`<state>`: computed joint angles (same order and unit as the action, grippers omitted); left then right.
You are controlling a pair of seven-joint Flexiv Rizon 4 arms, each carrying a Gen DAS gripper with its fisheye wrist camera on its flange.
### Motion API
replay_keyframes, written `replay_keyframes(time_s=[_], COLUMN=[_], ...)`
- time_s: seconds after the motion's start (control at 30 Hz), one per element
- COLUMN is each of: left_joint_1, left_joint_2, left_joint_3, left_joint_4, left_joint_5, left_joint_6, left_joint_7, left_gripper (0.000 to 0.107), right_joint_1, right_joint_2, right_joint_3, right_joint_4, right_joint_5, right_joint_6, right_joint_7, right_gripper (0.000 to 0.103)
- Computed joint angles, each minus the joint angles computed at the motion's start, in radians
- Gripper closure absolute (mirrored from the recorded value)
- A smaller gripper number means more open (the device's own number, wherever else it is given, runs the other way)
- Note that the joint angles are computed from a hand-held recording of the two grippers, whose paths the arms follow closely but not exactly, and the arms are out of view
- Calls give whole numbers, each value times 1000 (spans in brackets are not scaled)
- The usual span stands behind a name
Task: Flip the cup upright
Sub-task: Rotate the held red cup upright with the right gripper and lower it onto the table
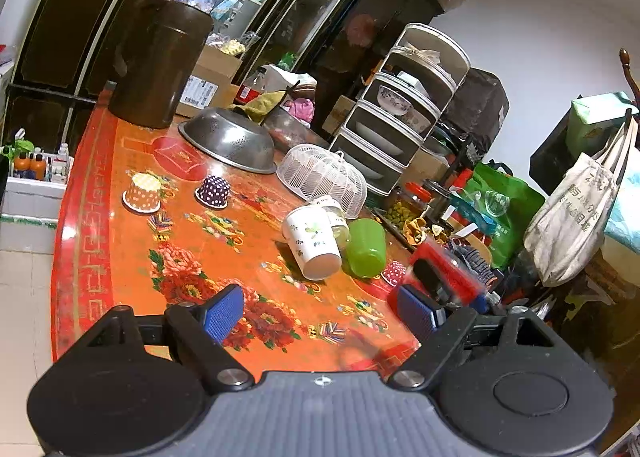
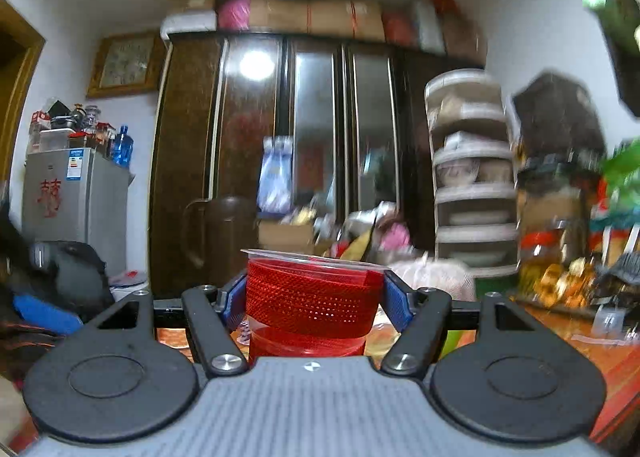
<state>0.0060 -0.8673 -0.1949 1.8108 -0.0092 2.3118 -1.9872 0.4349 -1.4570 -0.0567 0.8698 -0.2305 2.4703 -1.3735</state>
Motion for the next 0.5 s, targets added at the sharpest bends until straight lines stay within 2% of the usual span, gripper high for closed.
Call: replay_keyframes(time_s=[0.03, 0.07, 0.13, 0.2, 0.23, 0.27, 0.4, 0.5], left_joint_1=[0, -1, -1, -9, -11, -12, -3, 5], left_joint_2=[-2, -3, -6, -7, -9, -11, -17, -21], left_joint_3=[-1, -1, -4, 2, 3, 2, -5, -9], left_joint_4=[-2, -3, -8, -11, -11, -10, -5, -2], left_joint_5=[-1, -3, 2, -3, -4, -4, 2, 12], left_joint_6=[-1, -3, -10, -12, -8, -2, 15, 21], left_joint_7=[-1, -2, -1, 7, 8, 8, -7, -17], left_gripper=[20, 20, 20, 20, 20, 20, 20, 20], right_joint_1=[-2, 8, 1, 10, 13, 27, 38, 65], right_joint_2=[-42, -62, -91, -94, -98, -90, -79, -84], right_joint_3=[17, 1, 22, 13, 25, 6, 3, -17], right_joint_4=[-63, -94, -148, -154, -171, -154, -120, -115], right_joint_5=[17, 52, 46, 75, 92, 129, 125, 192], right_joint_6=[-7, -10, -71, -97, -127, -125, -142, -111], right_joint_7=[-39, -55, -52, -47, -77, -92, -85, -174], right_gripper=[35, 35, 35, 35, 35, 35, 35, 35])
